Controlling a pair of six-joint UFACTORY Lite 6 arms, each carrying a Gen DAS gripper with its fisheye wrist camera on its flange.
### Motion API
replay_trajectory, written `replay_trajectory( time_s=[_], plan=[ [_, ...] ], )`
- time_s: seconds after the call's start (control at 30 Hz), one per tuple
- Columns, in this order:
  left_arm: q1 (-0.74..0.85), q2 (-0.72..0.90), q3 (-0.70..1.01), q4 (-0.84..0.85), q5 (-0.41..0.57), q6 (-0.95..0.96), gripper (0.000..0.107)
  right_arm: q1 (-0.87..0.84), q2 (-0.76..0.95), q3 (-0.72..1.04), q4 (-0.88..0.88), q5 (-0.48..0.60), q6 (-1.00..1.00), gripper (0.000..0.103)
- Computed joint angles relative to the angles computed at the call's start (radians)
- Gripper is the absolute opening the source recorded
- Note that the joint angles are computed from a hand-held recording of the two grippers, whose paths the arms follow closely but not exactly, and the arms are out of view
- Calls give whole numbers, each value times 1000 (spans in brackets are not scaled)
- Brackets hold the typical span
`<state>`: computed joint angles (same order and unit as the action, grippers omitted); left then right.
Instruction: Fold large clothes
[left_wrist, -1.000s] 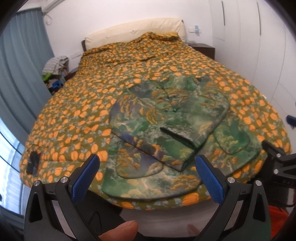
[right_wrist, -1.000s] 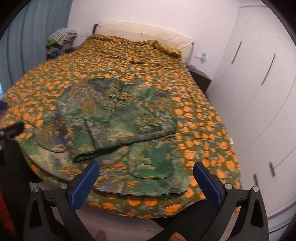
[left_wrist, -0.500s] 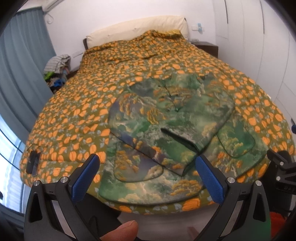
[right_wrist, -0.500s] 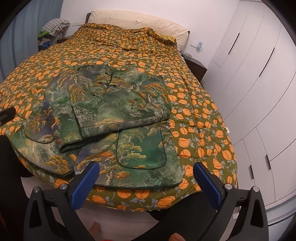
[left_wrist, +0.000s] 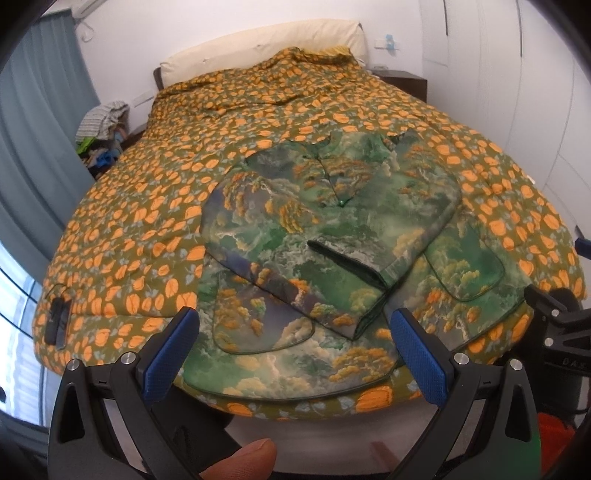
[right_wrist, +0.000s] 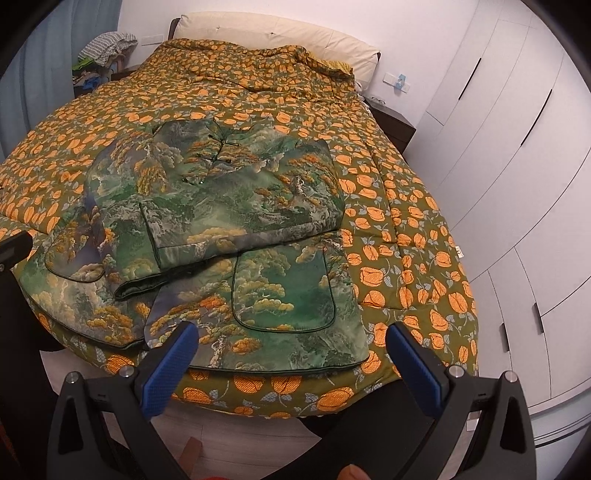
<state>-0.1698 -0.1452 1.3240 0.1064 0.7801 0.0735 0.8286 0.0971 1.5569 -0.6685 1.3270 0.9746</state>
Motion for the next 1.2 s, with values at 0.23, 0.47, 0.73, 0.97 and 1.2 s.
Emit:
replay_trajectory(
  time_s=[0.23,0.47,0.73,0.97,1.2],
  plan=[
    [6,-7,-15,-16,-10,13,103,-1,5,-6,10,-3,-3,103],
    [8,-9,-24,-18,-11,12,103,2,9,-6,12,0,0,103],
    [14,-14,-34,-17,-15,15,103,-2,4,-25,21,-8,1,103],
    [25,-17,-40,-21,-21,19,103,-9,-19,-50,17,-44,2,103],
    [107,-12,-43,-83,-22,70,103,-66,-140,-221,-220,-378,8,103]
  ],
)
